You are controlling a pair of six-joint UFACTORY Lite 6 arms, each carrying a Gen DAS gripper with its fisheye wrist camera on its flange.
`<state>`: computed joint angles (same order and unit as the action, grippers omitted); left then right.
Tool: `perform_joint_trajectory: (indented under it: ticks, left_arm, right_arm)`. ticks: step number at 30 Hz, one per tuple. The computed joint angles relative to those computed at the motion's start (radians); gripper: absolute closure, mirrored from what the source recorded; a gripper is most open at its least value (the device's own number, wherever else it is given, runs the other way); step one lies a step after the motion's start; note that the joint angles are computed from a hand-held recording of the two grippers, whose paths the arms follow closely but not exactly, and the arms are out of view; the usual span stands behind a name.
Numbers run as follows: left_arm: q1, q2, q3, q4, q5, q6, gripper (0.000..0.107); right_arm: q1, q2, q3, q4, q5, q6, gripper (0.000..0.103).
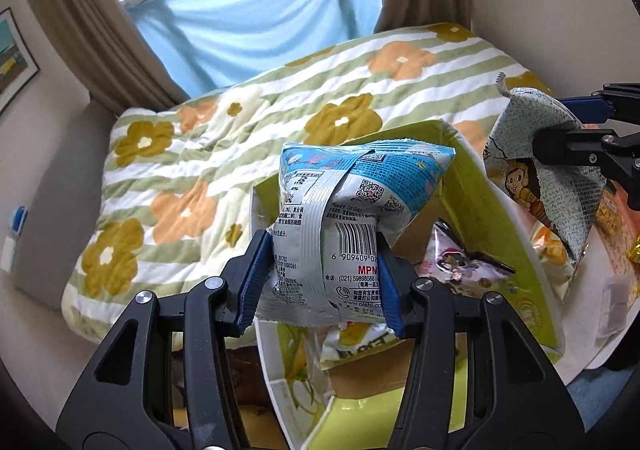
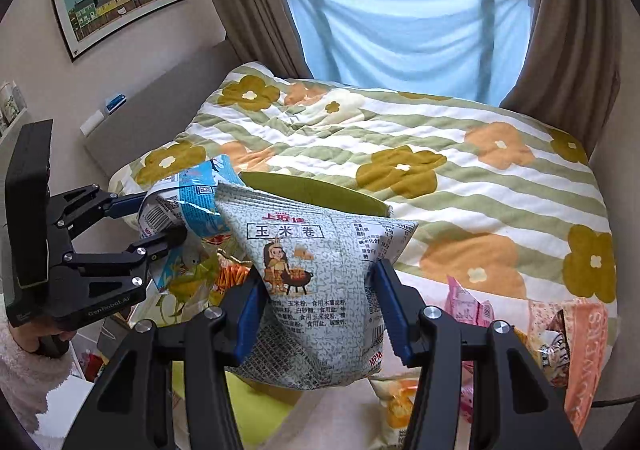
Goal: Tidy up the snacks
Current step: 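Carry both bags into the box and open both tools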
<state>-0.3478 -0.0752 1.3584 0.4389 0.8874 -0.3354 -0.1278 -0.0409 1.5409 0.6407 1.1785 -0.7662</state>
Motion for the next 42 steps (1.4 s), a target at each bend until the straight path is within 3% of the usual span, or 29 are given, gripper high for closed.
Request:
perform_joint_trajectory:
  ticks: [5, 10, 12, 13, 14, 17, 26, 33, 35, 37, 39, 42]
  left_arm:
    - [0.151, 0.143, 0.029, -0.192, -0.109, 0.218, 0.061]
    - [0.195, 0.237, 0.052, -0.255, -0.159, 0.317, 0.058]
    - [0.176, 0.248, 0.045, -0.2, -0.16, 0.274, 0.038]
    - [0.174, 0.248, 0.04, -0.174, -0.164, 0.245, 0.01]
    - [0.171, 0.231, 0.018, -0.156, -0.176, 0.213, 0.004]
    - [0.185, 0.162, -0.033, -0.229, -0.17, 0.215, 0.004]
    - [0.134, -0.068, -0.209, -0.149, -0.091, -0.017, 0.004]
    - [0.14, -0.179, -0.282, -0.153, -0.053, -0.052, 0.004]
    - [0.143, -0.202, -0.293, -0.151, -0.042, -0.059, 0.004]
    - [0.132, -0.227, -0.307, -0.14, -0.029, -0.082, 0.004]
    - [0.126, -0.252, -0.323, -0.136, -0.022, -0.096, 0.004]
    - [0.126, -0.288, -0.352, -0.144, -0.022, -0.098, 0.004]
  right_arm:
    - [0.157, 0.087, 0.027, -0.12, -0.14, 0.209, 0.054]
    - [0.202, 0.109, 0.013, -0.202, -0.185, 0.3, 0.054]
    - [0.214, 0.132, 0.035, -0.217, -0.182, 0.317, 0.054]
    - [0.212, 0.14, 0.041, -0.215, -0.181, 0.316, 0.054]
    - [0.211, 0.15, 0.052, -0.216, -0.179, 0.319, 0.054]
    - [0.21, 0.175, 0.076, -0.207, -0.171, 0.317, 0.054]
    - [0.233, 0.192, 0.087, -0.169, -0.173, 0.287, 0.054]
    - [0.258, 0.214, 0.109, -0.15, -0.193, 0.273, 0.054]
    - [0.265, 0.219, 0.116, -0.128, -0.193, 0.267, 0.048]
    - [0.267, 0.178, 0.073, -0.12, -0.224, 0.267, 0.015]
    - [0.247, 0.122, 0.018, -0.083, -0.23, 0.227, 0.009]
    - [0.229, 0.045, -0.063, -0.063, -0.217, 0.194, 0.009]
